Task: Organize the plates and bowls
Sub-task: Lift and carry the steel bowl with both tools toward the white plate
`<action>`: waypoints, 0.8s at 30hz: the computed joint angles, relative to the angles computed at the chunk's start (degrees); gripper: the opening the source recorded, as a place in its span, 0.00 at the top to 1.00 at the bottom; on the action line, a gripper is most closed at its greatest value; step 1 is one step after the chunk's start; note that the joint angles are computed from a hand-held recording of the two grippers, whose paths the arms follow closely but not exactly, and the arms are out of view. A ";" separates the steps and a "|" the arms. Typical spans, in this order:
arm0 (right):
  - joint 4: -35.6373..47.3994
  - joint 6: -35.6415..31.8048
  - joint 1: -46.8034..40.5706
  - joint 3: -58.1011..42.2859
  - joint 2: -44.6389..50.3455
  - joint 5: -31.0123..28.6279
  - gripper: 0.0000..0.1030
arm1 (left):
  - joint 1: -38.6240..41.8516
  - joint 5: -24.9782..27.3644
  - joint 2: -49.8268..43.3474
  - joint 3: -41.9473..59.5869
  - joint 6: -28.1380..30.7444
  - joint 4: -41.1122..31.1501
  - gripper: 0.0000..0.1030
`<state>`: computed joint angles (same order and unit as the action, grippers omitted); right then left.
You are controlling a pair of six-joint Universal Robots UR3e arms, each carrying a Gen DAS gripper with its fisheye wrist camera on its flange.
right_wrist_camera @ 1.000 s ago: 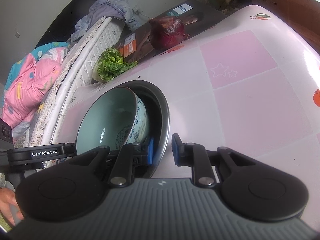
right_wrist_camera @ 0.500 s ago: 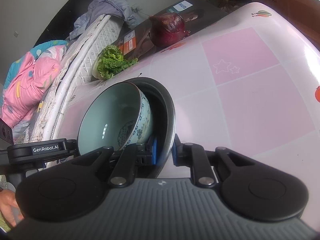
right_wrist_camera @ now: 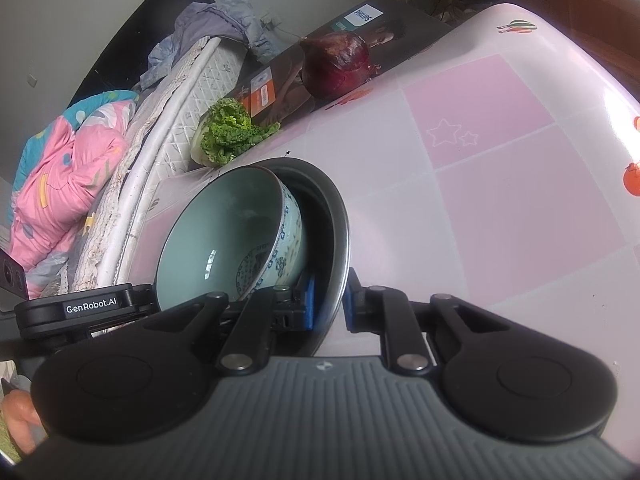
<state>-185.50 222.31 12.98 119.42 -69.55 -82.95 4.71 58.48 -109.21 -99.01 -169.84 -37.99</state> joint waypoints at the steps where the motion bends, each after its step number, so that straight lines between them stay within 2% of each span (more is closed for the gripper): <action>1: 0.52 0.12 0.21 -0.14 -0.58 -0.31 0.86 | 0.21 -0.26 0.60 -0.24 0.12 -0.35 0.91; 14: 11.83 1.57 5.95 -0.45 -14.12 -6.35 0.86 | 4.59 -4.81 14.97 -5.34 4.68 -9.42 0.91; 19: 14.66 5.13 10.55 1.48 -19.91 -9.17 0.86 | 8.85 -7.17 25.41 -9.84 9.88 -17.71 0.91; 24: 15.92 10.96 18.64 2.93 -22.69 -14.79 0.86 | 14.56 -8.41 36.73 -15.10 17.17 -28.33 0.91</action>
